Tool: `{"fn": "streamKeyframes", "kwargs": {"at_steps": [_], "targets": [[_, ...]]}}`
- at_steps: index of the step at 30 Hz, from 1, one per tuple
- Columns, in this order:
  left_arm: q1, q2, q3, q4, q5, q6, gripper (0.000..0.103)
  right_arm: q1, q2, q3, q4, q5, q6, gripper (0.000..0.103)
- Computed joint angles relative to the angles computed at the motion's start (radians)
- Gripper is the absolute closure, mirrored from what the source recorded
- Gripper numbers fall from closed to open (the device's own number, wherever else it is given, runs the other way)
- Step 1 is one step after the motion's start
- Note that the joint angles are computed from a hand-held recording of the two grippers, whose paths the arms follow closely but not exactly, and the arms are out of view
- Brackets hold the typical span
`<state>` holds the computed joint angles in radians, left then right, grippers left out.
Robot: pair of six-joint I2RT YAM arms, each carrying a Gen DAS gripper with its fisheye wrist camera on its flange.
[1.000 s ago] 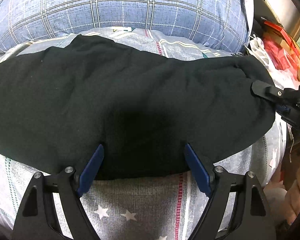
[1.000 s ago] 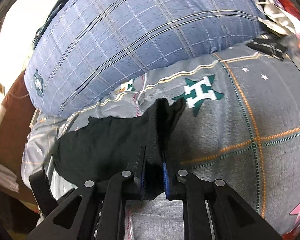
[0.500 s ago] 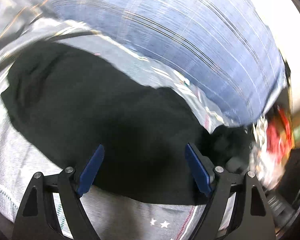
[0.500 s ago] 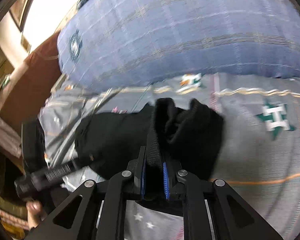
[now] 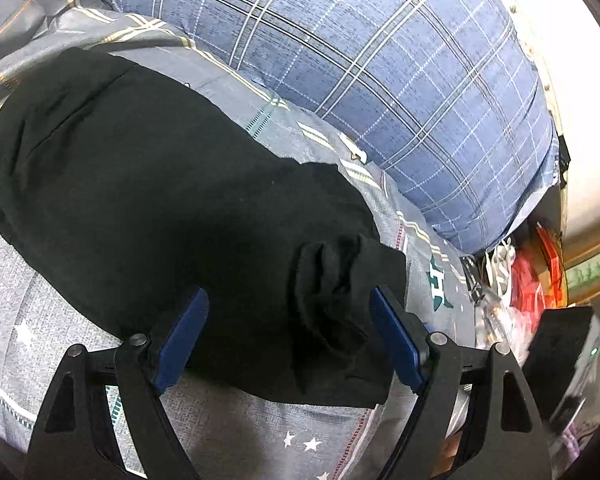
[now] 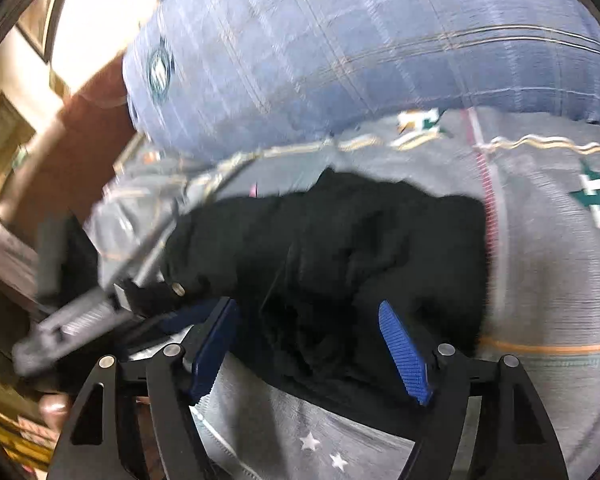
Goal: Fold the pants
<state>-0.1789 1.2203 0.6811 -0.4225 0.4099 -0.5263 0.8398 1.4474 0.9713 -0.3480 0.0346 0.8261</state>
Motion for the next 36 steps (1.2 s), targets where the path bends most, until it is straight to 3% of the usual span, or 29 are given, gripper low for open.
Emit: {"fn": "streamKeyframes", "kwargs": {"at_steps": [3, 6, 8, 10, 11, 17, 21, 23, 25, 30, 34, 36], "targets": [[-0.026, 0.025, -0.001, 0.014, -0.003, -0.007, 0.02, -0.039, -0.073, -0.032, -0.037, 0.035, 0.024, 0.028], [-0.061, 0.038, 0.0, 0.023, -0.01, -0.011, 0.02, -0.087, -0.081, -0.049, -0.045, 0.013, 0.033, 0.038], [-0.092, 0.032, 0.004, 0.029, -0.013, -0.009, 0.02, -0.095, -0.042, -0.025, -0.075, 0.006, 0.032, 0.064], [-0.132, 0.009, 0.005, 0.028, -0.042, 0.001, 0.02, -0.087, -0.012, -0.006, -0.112, 0.043, 0.048, 0.078], [-0.156, 0.006, 0.009, 0.027, -0.067, 0.001, 0.02, -0.089, -0.011, -0.006, -0.117, 0.049, 0.054, 0.08], [-0.275, 0.12, 0.062, 0.002, -0.167, -0.002, 0.023, -0.123, -0.024, -0.043, -0.097, 0.007, 0.084, 0.075], [-0.34, 0.141, 0.085, -0.047, -0.309, 0.01, 0.045, -0.156, -0.019, -0.079, -0.06, -0.054, 0.102, 0.07], [-0.348, 0.136, 0.081, -0.065, -0.333, 0.013, 0.053, -0.157, -0.02, -0.085, -0.058, -0.063, 0.11, 0.065], [-0.35, 0.127, 0.076, -0.08, -0.358, 0.03, 0.07, -0.153, -0.013, -0.082, -0.056, -0.066, 0.108, 0.06], [-0.316, 0.082, 0.05, -0.066, -0.299, 0.026, 0.094, -0.136, 0.002, -0.069, -0.061, -0.054, 0.103, 0.057], [-0.283, -0.005, 0.029, -0.048, -0.241, 0.031, 0.094, -0.135, 0.004, -0.069, -0.054, -0.054, 0.102, 0.057], [-0.291, 0.019, 0.031, -0.045, -0.309, 0.047, 0.094, -0.135, 0.008, -0.067, -0.053, -0.057, 0.101, 0.057]]}}
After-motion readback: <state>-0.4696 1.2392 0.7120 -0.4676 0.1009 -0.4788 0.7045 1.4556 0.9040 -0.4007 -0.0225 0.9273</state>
